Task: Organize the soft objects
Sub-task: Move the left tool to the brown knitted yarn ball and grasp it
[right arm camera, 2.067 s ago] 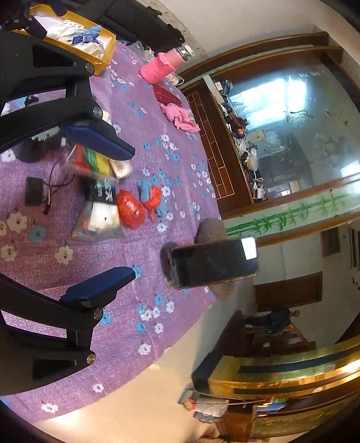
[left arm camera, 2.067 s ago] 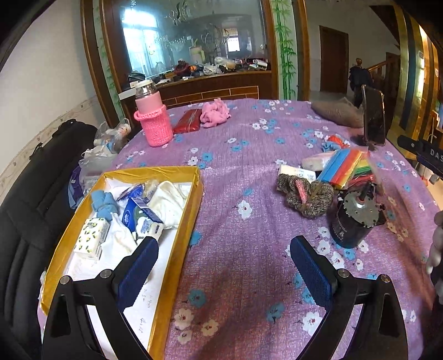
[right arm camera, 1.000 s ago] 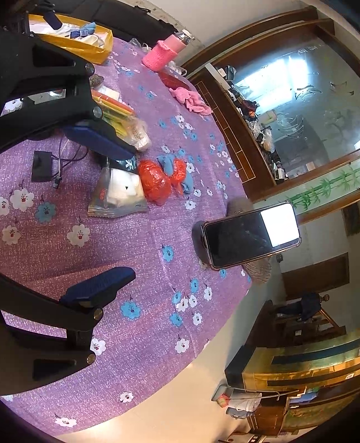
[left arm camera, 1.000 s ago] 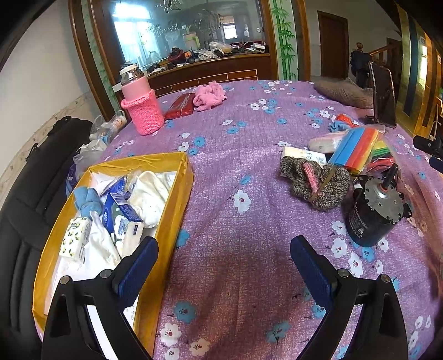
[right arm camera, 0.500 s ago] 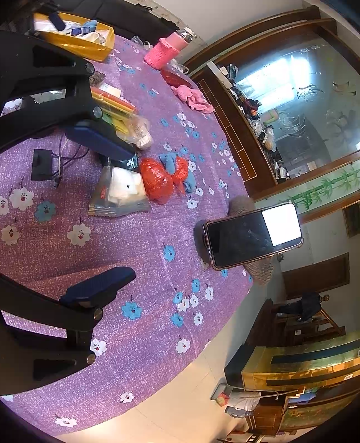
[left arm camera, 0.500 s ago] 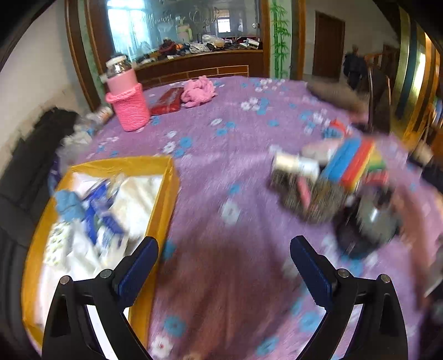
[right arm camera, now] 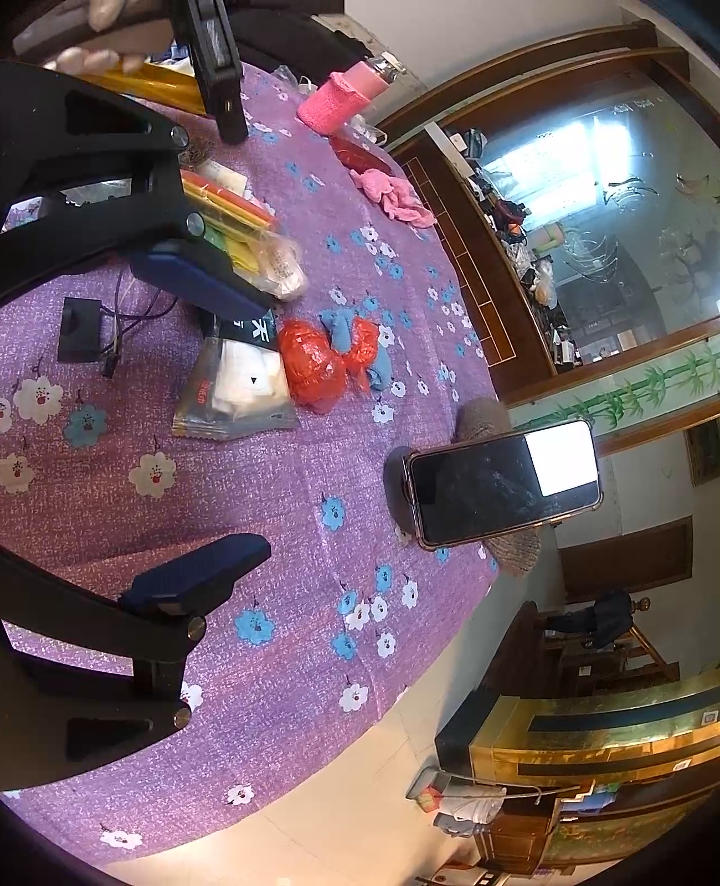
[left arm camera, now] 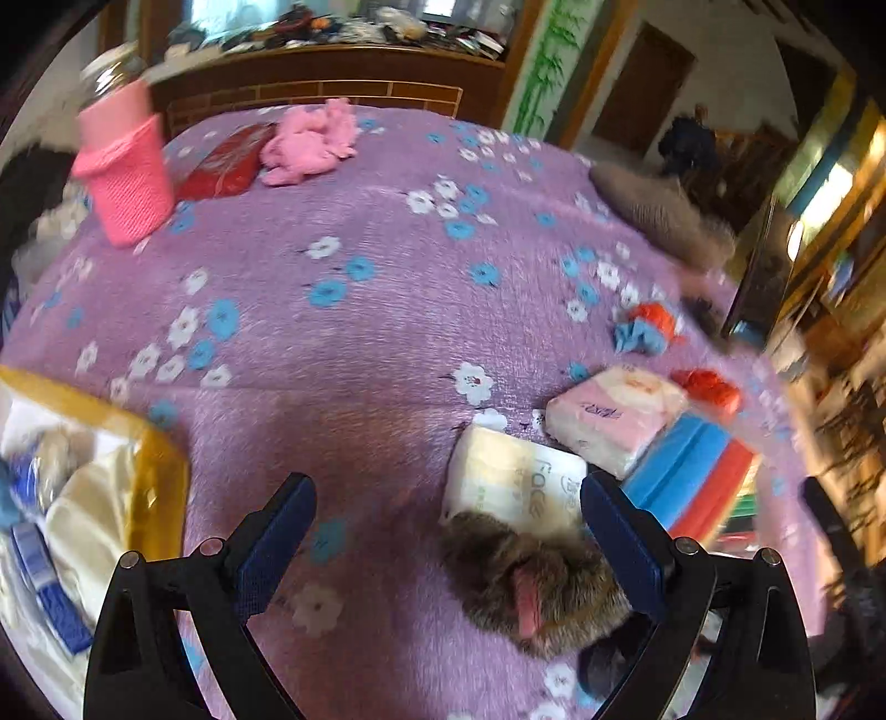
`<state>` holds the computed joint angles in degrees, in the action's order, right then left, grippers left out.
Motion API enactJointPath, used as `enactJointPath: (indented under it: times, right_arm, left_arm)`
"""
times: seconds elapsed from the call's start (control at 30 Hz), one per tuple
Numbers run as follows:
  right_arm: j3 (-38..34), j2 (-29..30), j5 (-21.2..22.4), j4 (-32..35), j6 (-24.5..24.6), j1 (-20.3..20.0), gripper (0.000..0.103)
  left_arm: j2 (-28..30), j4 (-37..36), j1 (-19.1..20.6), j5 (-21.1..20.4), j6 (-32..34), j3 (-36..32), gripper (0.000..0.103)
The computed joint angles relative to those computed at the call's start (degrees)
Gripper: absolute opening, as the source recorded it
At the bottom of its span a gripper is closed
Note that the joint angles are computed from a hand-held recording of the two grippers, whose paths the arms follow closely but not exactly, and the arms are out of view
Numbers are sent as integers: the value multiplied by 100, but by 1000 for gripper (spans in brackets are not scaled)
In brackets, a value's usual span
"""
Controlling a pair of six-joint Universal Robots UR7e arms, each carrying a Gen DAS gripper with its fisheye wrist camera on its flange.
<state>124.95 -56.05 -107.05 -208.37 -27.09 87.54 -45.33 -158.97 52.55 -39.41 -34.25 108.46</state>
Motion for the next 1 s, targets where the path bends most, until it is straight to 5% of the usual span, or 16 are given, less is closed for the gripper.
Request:
enactJointPath:
  times: [0.1, 0.27, 0.47, 0.57, 0.83, 1.0]
  right_arm:
    - [-12, 30, -53, -15, -34, 16, 79]
    - [-23, 44, -112, -95, -20, 7, 79]
    - [-24, 76, -180, -91, -34, 29, 79]
    - [-8, 65, -182, -110, -7, 25, 79]
    - [83, -268, 168, 125, 432, -200, 79]
    - [104, -599, 543, 393, 1044, -519, 79]
  left_arm:
    - [239, 1059, 3, 462, -98, -363, 93]
    - [-250, 1590, -262, 356, -125, 144, 80]
    - [-1198, 1695, -748, -627, 63, 1136, 81]
    - [-1325, 1755, -990, -446, -135, 1457, 82]
    - [-772, 700, -1215, -24, 454, 1600, 83]
    - [-80, -736, -1127, -48, 2003, 1474, 94]
